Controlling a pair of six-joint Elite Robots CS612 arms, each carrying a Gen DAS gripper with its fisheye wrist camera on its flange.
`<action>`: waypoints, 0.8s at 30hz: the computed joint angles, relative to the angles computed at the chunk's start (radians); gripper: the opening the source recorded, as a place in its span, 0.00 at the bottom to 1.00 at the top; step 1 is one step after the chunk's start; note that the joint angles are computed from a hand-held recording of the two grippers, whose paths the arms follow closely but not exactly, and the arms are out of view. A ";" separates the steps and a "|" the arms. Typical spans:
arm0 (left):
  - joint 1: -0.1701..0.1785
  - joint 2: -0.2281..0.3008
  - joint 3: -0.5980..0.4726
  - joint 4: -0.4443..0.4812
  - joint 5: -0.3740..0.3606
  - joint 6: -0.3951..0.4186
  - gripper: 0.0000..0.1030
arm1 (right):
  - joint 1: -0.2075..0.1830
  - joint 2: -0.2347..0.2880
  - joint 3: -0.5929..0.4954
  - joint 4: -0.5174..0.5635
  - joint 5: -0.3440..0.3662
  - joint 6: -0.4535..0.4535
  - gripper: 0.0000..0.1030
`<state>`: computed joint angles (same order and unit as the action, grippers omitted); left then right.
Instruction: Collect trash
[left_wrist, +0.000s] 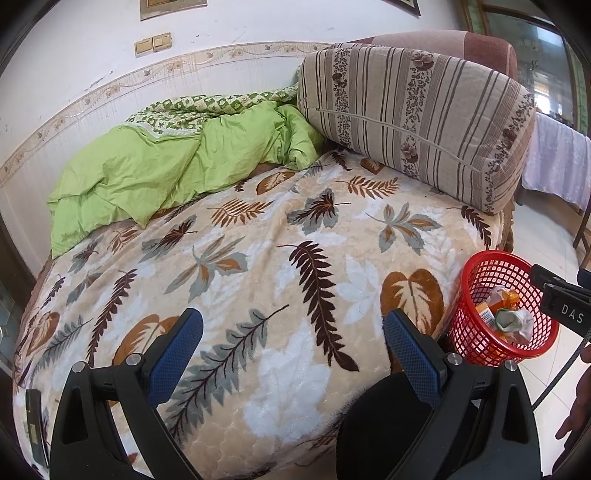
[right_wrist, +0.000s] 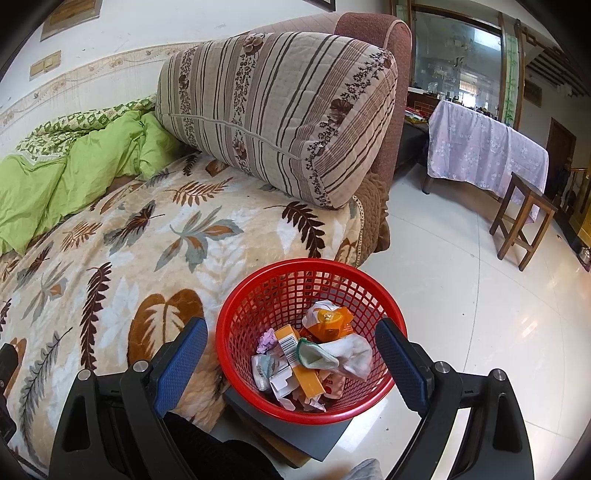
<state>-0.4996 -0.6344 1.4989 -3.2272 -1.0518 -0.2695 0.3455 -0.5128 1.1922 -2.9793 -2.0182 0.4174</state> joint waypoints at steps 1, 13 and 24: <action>-0.001 0.000 0.001 -0.001 0.002 0.000 0.95 | 0.000 0.000 0.001 -0.002 0.000 -0.001 0.91; 0.006 -0.025 0.032 0.018 -0.011 -0.064 0.95 | 0.009 0.015 -0.029 -0.001 0.030 -0.038 0.91; 0.106 -0.053 0.098 0.116 -0.044 -0.327 0.95 | 0.065 0.185 -0.380 0.138 0.220 -0.248 0.95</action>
